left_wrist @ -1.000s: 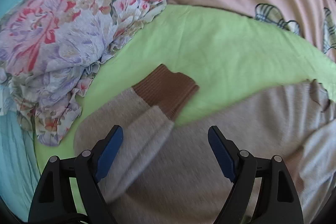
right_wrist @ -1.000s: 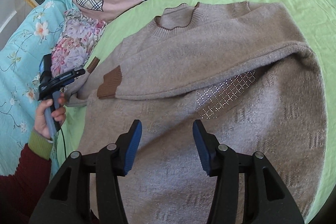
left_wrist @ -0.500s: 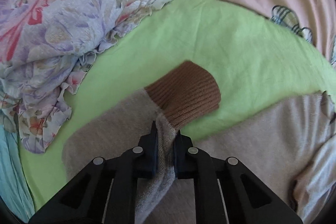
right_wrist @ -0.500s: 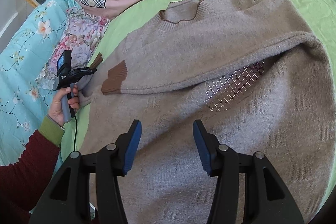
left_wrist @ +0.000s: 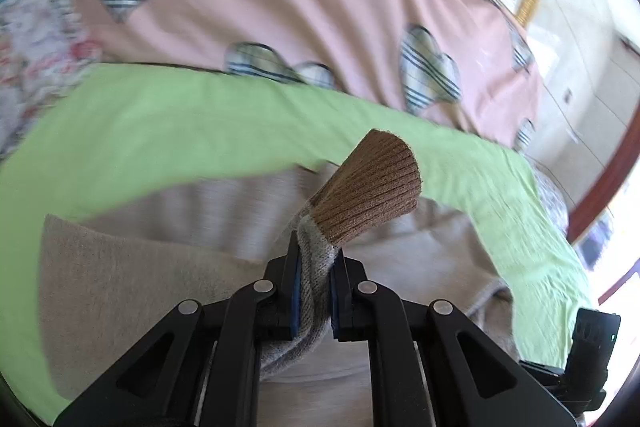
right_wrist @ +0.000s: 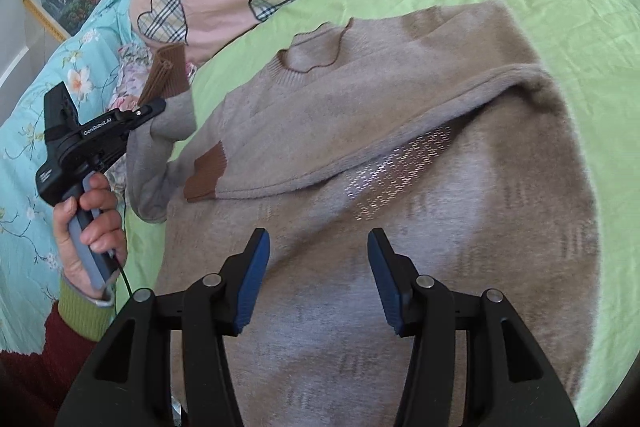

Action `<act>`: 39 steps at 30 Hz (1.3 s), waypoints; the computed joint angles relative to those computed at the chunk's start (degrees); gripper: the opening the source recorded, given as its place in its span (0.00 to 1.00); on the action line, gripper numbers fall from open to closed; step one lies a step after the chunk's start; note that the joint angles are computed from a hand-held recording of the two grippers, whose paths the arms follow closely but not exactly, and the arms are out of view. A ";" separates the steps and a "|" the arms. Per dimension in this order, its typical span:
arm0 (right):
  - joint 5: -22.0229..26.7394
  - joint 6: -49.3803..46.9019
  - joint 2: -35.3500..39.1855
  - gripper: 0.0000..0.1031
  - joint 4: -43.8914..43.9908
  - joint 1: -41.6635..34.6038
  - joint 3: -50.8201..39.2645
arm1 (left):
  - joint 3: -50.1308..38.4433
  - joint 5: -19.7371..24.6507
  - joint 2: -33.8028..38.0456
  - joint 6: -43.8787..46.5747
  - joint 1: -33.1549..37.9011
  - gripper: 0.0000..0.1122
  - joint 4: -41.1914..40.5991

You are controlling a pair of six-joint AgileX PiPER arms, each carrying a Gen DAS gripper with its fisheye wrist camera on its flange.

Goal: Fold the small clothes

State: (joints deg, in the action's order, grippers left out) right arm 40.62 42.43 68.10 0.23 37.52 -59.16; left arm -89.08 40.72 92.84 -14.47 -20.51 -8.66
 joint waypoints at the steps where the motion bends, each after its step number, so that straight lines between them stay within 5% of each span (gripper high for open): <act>1: 0.14 0.39 -0.80 0.51 -0.31 -0.49 0.58 | -1.19 0.23 1.25 -1.12 -2.06 0.08 0.86; 10: 1.45 -0.93 -6.52 0.51 0.96 -6.54 4.10 | -10.00 1.90 14.92 -4.11 -12.32 0.10 4.33; 14: 1.35 -3.74 -5.97 0.51 2.90 -8.42 3.22 | -6.77 1.57 14.57 -2.69 -11.62 0.25 1.22; 19: 0.53 -7.97 -2.21 0.58 5.57 -10.25 -0.05 | 4.25 -1.93 5.74 -4.92 -11.83 0.48 3.98; 24: -1.24 -12.55 3.70 0.58 8.84 -12.15 -4.85 | 16.69 -2.12 -6.91 -12.79 -11.03 0.49 13.43; 30: -0.42 -16.46 12.40 0.59 8.78 -13.70 -13.04 | 29.05 2.94 -19.37 -27.03 -4.57 0.50 28.22; 36: 2.41 -19.44 20.90 0.60 11.59 -15.26 -17.62 | 31.83 1.05 -16.77 -18.91 6.31 0.50 20.16; 38: 1.74 -21.97 22.14 0.51 13.06 -14.60 -18.02 | 30.14 0.17 -14.42 -17.12 7.12 0.50 18.90; 39: 1.83 -23.07 22.88 0.23 13.66 -14.26 -18.80 | 29.20 -0.13 -13.40 -17.00 7.10 0.50 18.97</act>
State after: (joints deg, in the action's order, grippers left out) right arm 42.45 19.36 90.98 13.89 23.26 -77.96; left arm -59.88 40.59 79.45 -31.47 -13.41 10.30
